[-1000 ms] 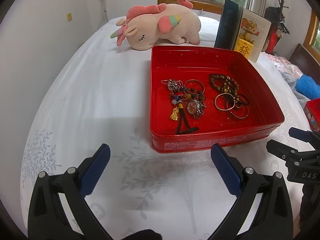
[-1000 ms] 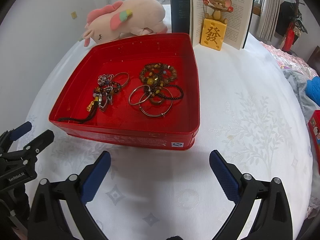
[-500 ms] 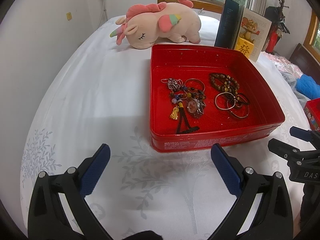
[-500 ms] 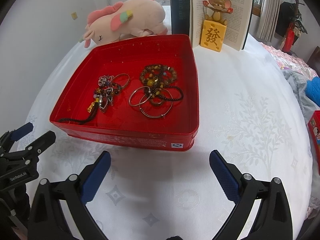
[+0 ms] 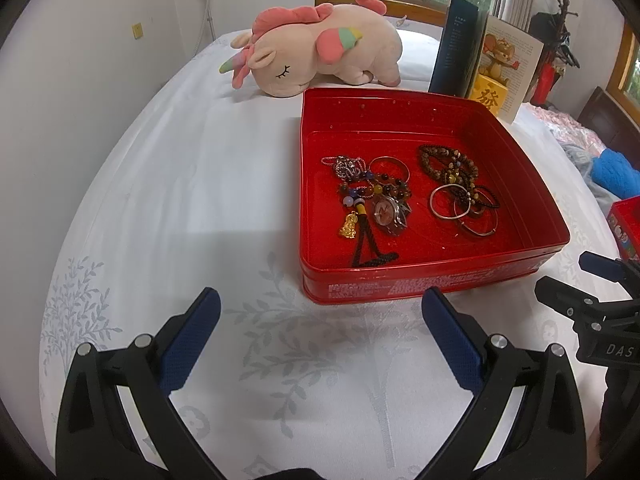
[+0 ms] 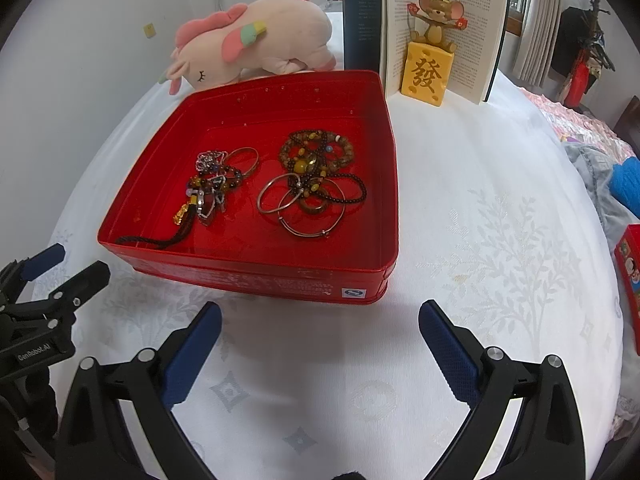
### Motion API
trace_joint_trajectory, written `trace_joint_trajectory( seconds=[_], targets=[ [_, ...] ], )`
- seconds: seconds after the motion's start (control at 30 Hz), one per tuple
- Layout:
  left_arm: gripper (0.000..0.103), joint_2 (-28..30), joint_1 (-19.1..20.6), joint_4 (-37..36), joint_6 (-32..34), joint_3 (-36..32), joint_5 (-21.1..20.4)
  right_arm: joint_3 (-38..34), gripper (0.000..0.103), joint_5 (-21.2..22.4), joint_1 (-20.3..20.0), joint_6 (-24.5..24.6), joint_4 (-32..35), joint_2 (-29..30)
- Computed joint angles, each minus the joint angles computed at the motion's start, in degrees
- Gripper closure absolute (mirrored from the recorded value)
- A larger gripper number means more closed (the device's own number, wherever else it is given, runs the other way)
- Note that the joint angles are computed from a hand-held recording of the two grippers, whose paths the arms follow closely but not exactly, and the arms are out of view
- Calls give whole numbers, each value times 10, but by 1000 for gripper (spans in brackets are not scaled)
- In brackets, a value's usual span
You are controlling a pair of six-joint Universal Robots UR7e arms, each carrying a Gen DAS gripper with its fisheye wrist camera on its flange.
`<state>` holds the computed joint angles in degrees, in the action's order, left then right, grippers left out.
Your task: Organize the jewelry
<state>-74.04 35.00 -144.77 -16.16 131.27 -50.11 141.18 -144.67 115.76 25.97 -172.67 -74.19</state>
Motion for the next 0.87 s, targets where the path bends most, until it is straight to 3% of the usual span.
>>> trace_joint_trajectory(
  seconds=[0.87],
  targets=[
    [3,6,6,6,-3,-6,-1,0,4,-1,0,-3,-7,2]
  ],
)
